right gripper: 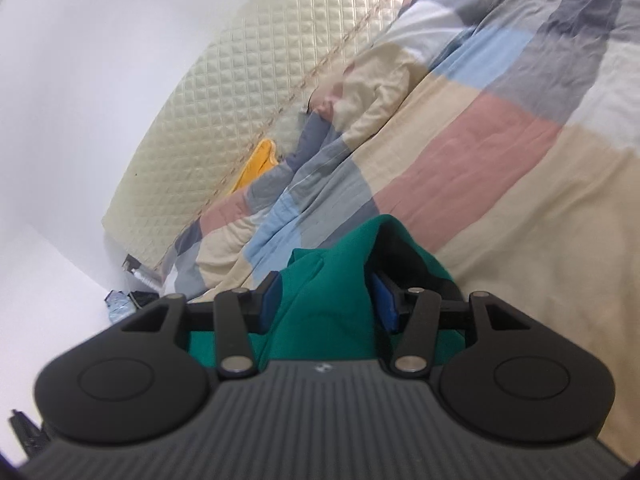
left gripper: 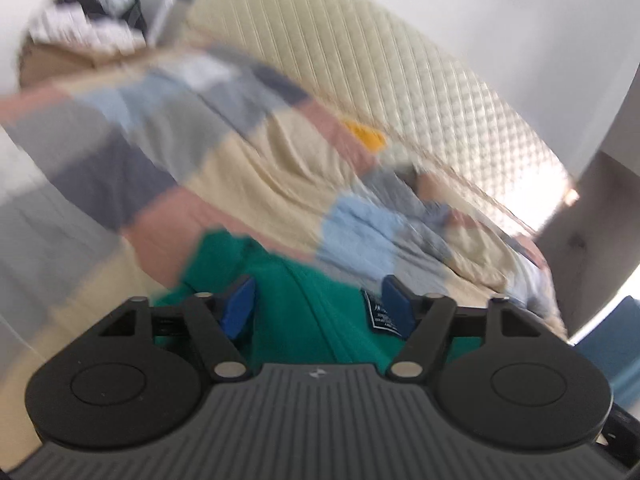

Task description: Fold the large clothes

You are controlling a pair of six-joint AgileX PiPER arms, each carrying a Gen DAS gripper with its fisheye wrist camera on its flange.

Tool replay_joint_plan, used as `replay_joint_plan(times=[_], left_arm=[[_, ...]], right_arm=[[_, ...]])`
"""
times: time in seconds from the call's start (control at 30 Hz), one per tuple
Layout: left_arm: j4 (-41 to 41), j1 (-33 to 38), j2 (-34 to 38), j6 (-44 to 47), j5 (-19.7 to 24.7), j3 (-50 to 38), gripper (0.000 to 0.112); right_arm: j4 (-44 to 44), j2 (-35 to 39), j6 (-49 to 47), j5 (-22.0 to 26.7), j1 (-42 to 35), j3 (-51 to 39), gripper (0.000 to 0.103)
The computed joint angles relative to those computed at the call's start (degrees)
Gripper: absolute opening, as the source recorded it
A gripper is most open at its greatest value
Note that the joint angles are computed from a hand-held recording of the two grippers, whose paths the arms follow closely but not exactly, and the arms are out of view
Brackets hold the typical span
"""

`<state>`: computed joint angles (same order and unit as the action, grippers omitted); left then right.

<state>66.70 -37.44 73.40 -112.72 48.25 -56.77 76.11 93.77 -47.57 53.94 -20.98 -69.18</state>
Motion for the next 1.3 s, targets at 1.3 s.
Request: replay_joint_plan(times=[1.3], left_arm=[[-11.3, 11.3, 26.4, 19.3, -13.5, -19.1, 0.080]], right_arm=[[-16.7, 13.2, -5.7, -21.3, 23.4, -17.1, 0.045]])
